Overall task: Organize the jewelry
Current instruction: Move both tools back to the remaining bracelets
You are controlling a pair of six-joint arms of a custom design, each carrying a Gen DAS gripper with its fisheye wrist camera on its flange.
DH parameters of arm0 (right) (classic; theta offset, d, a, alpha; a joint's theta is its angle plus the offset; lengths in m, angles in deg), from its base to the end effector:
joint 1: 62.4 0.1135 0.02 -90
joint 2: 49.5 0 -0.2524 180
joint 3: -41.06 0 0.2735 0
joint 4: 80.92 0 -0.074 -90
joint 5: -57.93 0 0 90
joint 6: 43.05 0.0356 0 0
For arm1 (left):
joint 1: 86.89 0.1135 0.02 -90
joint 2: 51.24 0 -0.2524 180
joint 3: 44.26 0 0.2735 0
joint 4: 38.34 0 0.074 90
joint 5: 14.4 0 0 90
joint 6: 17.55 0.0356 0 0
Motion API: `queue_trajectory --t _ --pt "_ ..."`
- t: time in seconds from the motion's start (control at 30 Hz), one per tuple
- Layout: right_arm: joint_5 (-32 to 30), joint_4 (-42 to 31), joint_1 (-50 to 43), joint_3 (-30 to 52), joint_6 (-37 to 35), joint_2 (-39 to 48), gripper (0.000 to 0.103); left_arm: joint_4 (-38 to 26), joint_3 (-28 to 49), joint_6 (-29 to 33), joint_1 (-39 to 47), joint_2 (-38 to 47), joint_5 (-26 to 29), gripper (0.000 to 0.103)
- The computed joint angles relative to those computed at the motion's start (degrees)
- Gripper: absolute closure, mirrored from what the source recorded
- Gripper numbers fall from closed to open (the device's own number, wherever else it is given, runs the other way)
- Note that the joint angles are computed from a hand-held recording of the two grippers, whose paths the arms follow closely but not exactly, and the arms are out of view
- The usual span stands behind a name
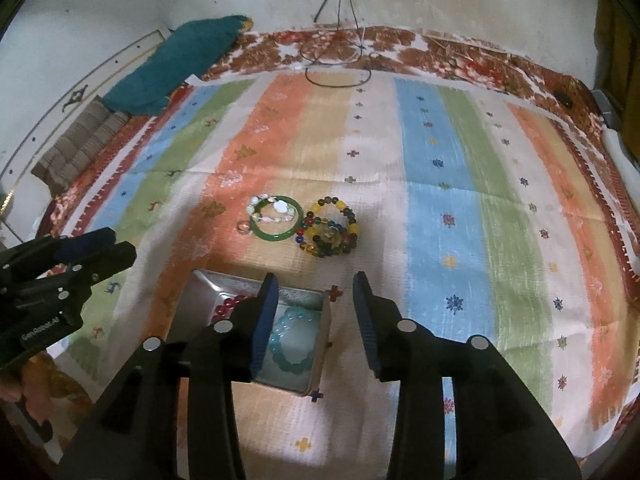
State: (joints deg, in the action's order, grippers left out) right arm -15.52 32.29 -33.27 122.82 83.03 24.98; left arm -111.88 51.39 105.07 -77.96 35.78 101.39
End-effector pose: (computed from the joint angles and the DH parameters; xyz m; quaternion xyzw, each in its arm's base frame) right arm 0.2483 0.1268 0.2982 0.0956 0.9507 0.0232 0.2940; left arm 0.3208 0.0347 0.3106 0.2428 0.9213 -0.1286 0.2752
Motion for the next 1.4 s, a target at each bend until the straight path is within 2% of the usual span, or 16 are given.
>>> queue_trajectory --t 0.17,0.3,0.37,0.9,1.1,1.4 --pt "-1.6 -0.3 -2.6 1.7 -1.5 3.7 0.057 1.6 3.0 -2.1 -2.4 3.9 -3.3 0.053" --pt "-2.4 -0.6 -3.7 3.2 -2.7 6.3 0.053 2.2 4.8 -3.0 -3.8 6.2 -5.6 0.052" --pt "-2.4 -0.9 -3.8 4.2 -3.4 7.6 0.051 2.8 5.3 -3.0 -4.4 7.0 -6.5 0.048" --pt "-5.6 -1.2 -8.5 8.6 -6.8 15.8 0.048 3.4 14.6 -6.0 -8.3 18.5 -12.7 0.046" --pt "-6.7 -0.7 -10.5 10.1 -7.7 17.7 0.045 3.5 16.8 -6.1 -9.7 21.3 -13.9 0.045" --pt "-8.4 -0.9 -11.7 12.6 -9.5 21.9 0.045 4.0 19.5 -6.5 -11.5 25.7 -16.4 0.044"
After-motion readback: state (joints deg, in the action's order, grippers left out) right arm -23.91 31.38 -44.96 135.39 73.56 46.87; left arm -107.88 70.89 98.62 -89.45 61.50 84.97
